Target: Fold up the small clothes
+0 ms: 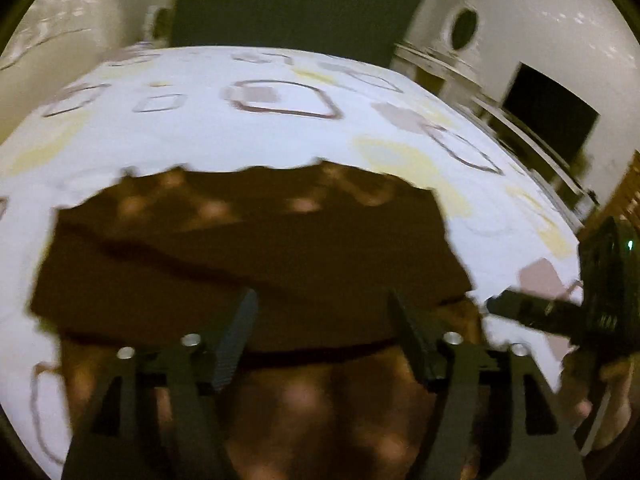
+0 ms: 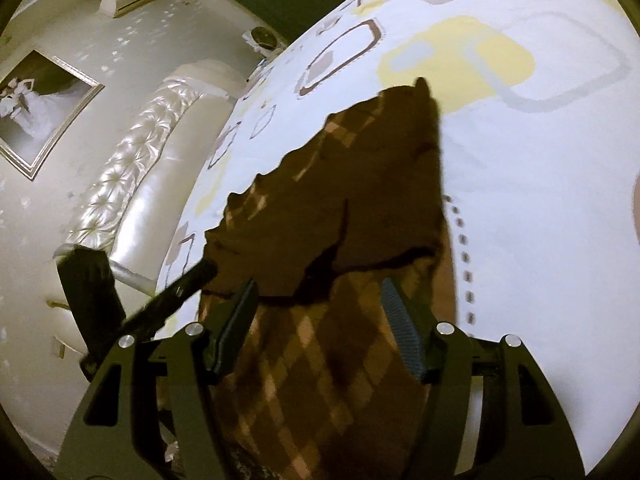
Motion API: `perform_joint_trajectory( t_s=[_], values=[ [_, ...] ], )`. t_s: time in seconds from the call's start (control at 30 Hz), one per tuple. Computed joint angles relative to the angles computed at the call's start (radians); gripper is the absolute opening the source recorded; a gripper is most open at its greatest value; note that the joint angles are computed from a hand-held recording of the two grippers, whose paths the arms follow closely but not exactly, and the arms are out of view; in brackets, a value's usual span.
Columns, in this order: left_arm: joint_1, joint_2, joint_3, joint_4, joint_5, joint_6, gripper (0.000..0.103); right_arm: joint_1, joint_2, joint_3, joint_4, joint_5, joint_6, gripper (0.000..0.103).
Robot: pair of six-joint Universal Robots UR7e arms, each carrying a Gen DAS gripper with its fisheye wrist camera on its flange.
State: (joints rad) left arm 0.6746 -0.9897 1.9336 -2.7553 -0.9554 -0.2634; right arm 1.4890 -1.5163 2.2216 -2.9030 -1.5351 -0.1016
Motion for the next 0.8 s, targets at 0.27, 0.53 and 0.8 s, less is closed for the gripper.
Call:
perform_joint_trajectory(
  t_s=[0.27,0.53,0.8],
  values=[
    [0.074,-0.168,0.172,-0.062,0.104,-0.139,0.073,0.046,0.131,-0.12,0.016,-0.074,0.06,0.062],
    [0.126,-0.219,0.234,-0.111,0.099,-0.18,0.073,0.066,0.251,-0.22,0.086,-0.141,0.113,0.046],
    [0.135,-0.228,0.26,-0.169,0.094,-0.14,0.073,0.118,0.283,-0.233,0.078,-0.206,0.077,0.007]
  ],
)
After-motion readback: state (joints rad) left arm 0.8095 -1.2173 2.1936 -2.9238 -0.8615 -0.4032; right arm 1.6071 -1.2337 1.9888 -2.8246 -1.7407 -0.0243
